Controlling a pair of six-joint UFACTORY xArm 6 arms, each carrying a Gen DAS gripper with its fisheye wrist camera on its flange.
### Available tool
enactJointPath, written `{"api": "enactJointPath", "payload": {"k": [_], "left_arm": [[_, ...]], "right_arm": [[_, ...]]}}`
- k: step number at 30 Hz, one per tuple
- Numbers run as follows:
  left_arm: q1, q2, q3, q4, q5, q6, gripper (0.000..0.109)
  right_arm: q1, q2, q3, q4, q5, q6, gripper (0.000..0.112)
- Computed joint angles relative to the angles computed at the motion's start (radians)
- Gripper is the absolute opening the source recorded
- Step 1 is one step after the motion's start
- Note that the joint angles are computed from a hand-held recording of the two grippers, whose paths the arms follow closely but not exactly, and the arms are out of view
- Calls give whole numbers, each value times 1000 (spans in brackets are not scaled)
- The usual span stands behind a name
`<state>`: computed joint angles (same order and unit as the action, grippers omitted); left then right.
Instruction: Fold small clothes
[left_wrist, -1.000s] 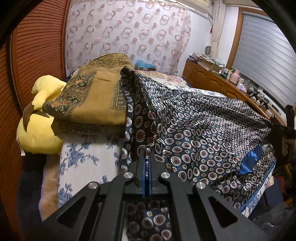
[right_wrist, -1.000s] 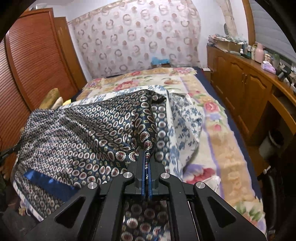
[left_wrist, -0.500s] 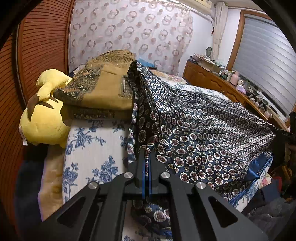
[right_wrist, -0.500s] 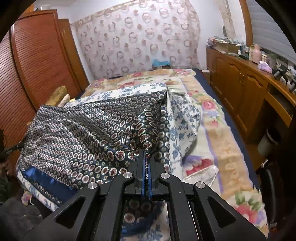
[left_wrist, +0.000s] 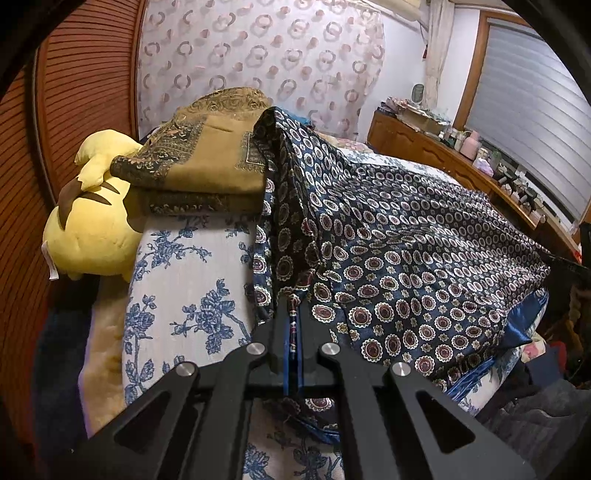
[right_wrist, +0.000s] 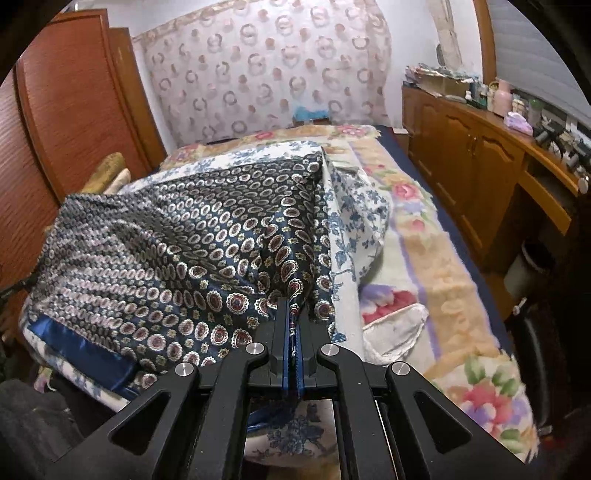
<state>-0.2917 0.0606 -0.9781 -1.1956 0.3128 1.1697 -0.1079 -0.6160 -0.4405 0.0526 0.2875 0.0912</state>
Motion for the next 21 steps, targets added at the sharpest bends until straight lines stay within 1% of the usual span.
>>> {"api": "enactJointPath", "payload": {"k": [2, 3, 5, 6, 7, 8, 9, 10, 11, 13, 14, 15, 16, 17, 21], "left_arm": [[-3, 1, 2, 21, -5, -21, 0], [-4, 0, 4, 21, -8, -22, 2], [-8, -5, 8, 25, -15, -25, 4], [-10, -7, 9, 24, -16, -20, 5], [-13, -11, 12, 22, -19, -16, 8], [-14, -14, 14, 17, -21, -8, 11], [-15, -17, 16, 13, -22, -2, 19], [-17, -21, 18, 6, -21, 6, 26], [-18, -23, 18, 1, -21, 11, 28], [-22, -26, 19, -7, -24, 19, 37], [-23, -26, 18, -7, -25, 21, 39], [-25, -26, 18, -5, -28, 21, 45], [-28, -24, 17, -4, -33, 20, 53], [-31, -24, 17, -4, -38, 20, 55], [-36, -11, 14, 20, -53, -7, 55]], "right_arm": [[2, 6, -3, -90, -2, 72, 1], [3, 11, -9, -137, 0, 109, 3], [8, 14, -14, -212, 1, 168, 12], [8, 17, -20, -248, 3, 197, 24], [9, 19, -24, -292, -2, 232, 31], [11, 25, -34, -330, -4, 258, 35], [11, 25, -35, -351, -7, 270, 41], [13, 33, -45, -384, -11, 291, 44], [16, 42, -54, -405, -15, 303, 44], [25, 76, -84, -427, -25, 308, 45], [28, 99, -103, -434, -31, 307, 45], [29, 119, -119, -435, -36, 302, 45], [30, 147, -141, -431, -43, 292, 45], [30, 177, -167, -407, -47, 264, 45], [26, 315, -292, -329, -51, 173, 45]]}}
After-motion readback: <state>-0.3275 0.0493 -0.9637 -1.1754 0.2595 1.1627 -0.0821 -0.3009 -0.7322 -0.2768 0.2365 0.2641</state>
